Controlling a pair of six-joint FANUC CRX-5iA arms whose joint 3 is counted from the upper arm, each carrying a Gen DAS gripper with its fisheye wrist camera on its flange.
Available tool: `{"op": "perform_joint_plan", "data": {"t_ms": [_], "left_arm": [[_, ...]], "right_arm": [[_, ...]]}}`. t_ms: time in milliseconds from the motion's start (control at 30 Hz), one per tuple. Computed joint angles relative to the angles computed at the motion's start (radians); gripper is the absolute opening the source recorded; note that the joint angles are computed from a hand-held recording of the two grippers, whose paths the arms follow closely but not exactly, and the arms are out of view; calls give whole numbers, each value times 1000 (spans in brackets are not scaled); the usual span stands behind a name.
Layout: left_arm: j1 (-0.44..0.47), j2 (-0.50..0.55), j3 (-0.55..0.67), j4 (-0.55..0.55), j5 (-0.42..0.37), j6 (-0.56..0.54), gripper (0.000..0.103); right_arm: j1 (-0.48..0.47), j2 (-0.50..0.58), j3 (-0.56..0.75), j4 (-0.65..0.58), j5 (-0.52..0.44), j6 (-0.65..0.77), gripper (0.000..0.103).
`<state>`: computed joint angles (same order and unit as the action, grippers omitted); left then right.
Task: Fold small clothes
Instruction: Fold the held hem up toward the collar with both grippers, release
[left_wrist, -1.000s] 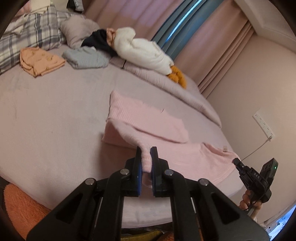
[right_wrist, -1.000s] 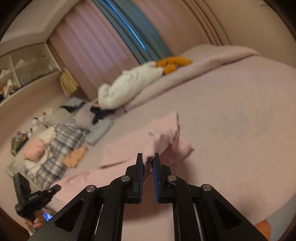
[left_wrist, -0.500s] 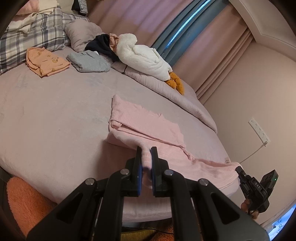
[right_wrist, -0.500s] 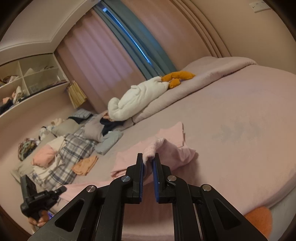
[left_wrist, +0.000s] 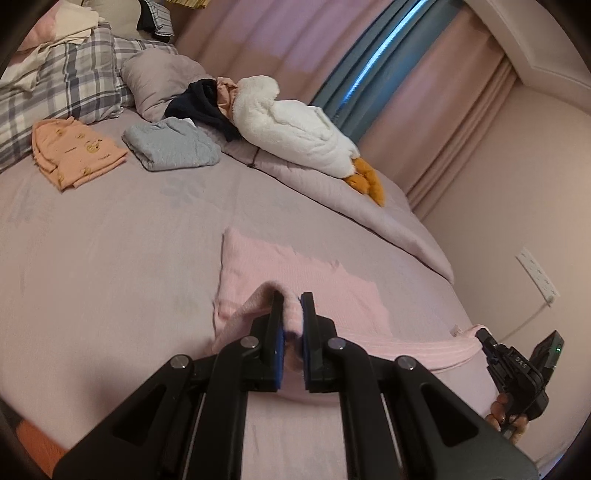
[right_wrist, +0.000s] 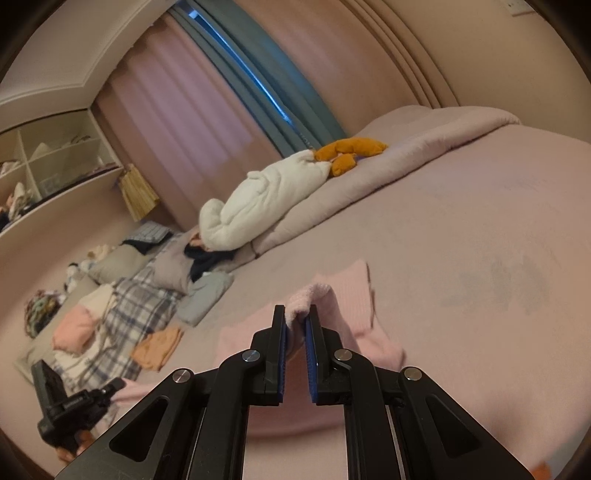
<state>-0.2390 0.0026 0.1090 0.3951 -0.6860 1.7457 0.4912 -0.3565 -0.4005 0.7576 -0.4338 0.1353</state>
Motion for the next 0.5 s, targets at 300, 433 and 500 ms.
{"op": "perform_joint_plan", "data": {"t_ms": [300,433,500], "left_arm": [[15,288,352,-112,-106,103,6],[23,438,540,-137,-203,133,6],[22,501,626,-156,-257,143,6]], "right_arm": [[-108,250,251,-223,17,197,11],[-139,365,387,-354,-58,305,11],[-153,420,453,-418,-106,367,11]]}}
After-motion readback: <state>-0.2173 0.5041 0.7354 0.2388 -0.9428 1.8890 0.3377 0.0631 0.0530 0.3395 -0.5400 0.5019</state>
